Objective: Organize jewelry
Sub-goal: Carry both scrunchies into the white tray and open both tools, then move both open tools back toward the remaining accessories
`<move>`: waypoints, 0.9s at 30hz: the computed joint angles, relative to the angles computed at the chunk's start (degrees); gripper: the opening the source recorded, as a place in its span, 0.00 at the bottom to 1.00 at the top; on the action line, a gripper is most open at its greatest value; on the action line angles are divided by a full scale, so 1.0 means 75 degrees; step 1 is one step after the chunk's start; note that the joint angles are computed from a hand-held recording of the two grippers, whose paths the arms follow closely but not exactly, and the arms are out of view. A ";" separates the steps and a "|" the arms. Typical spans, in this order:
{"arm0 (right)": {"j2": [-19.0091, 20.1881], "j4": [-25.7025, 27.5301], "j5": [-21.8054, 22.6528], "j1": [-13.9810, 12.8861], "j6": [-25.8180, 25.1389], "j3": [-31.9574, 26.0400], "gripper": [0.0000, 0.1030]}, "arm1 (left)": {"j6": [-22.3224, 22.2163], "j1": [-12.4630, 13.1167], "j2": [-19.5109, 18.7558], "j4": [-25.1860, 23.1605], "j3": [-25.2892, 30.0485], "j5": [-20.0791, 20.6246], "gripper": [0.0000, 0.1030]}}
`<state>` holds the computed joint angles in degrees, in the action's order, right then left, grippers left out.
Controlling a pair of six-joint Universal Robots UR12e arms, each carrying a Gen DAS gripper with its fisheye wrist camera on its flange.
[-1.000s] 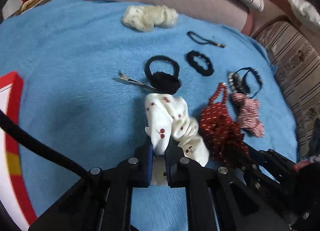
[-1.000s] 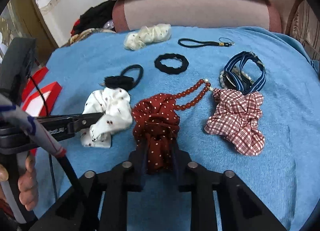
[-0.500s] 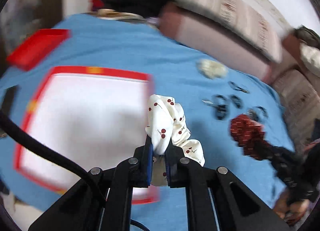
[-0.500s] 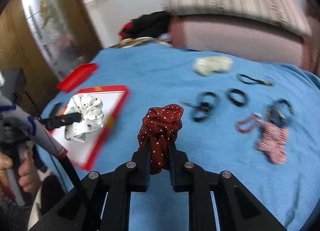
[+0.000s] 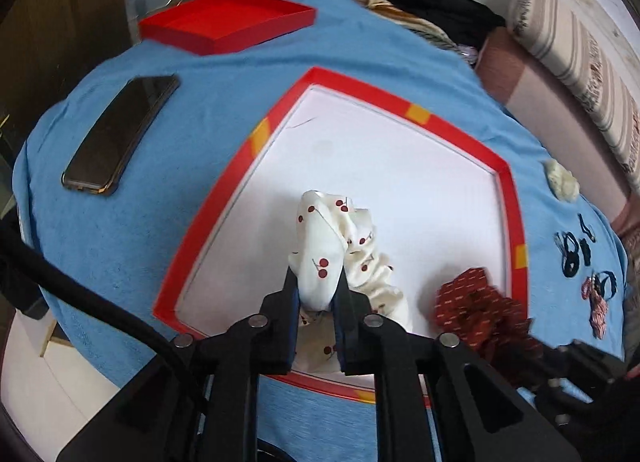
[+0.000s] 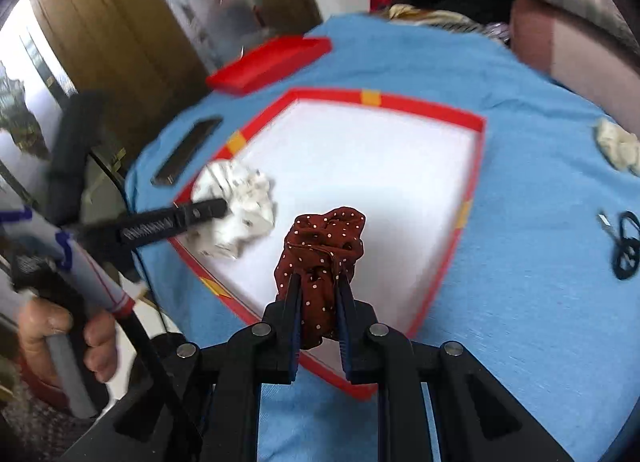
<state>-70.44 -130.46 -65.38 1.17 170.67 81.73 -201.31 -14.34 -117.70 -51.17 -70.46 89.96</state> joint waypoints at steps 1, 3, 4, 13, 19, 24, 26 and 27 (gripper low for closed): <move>0.0022 0.0066 -0.0075 -0.0005 -0.0024 -0.0019 0.24 | -0.0047 0.0021 0.0011 0.0063 -0.0036 0.0002 0.24; 0.0008 0.0008 -0.0204 0.0022 0.0041 0.0015 0.38 | -0.0046 0.0032 0.0090 0.0272 -0.0167 0.0075 0.36; -0.0034 -0.0109 -0.0247 0.0023 0.0080 0.0065 0.44 | -0.0025 0.0023 0.0132 0.0379 -0.0225 0.0166 0.39; -0.0549 -0.1093 -0.0686 -0.0095 0.0055 0.0582 0.64 | 0.0350 -0.0324 0.0374 0.0802 -0.0279 0.1039 0.52; -0.0973 -0.1383 -0.1202 -0.0395 0.0154 0.1091 0.65 | 0.0902 -0.0760 0.0431 0.0936 -0.0178 0.1739 0.57; -0.1381 -0.1499 -0.1550 -0.0845 0.0570 0.1589 0.65 | 0.1343 -0.1051 0.0411 0.0901 -0.0051 0.1703 0.58; -0.1541 -0.1558 -0.1645 -0.1041 0.0697 0.1776 0.65 | 0.1500 -0.1163 0.0372 0.0845 0.0039 0.1690 0.58; -0.1624 -0.1605 -0.1711 -0.1145 0.0785 0.1879 0.65 | 0.1562 -0.1207 0.0353 0.0823 0.0080 0.1698 0.58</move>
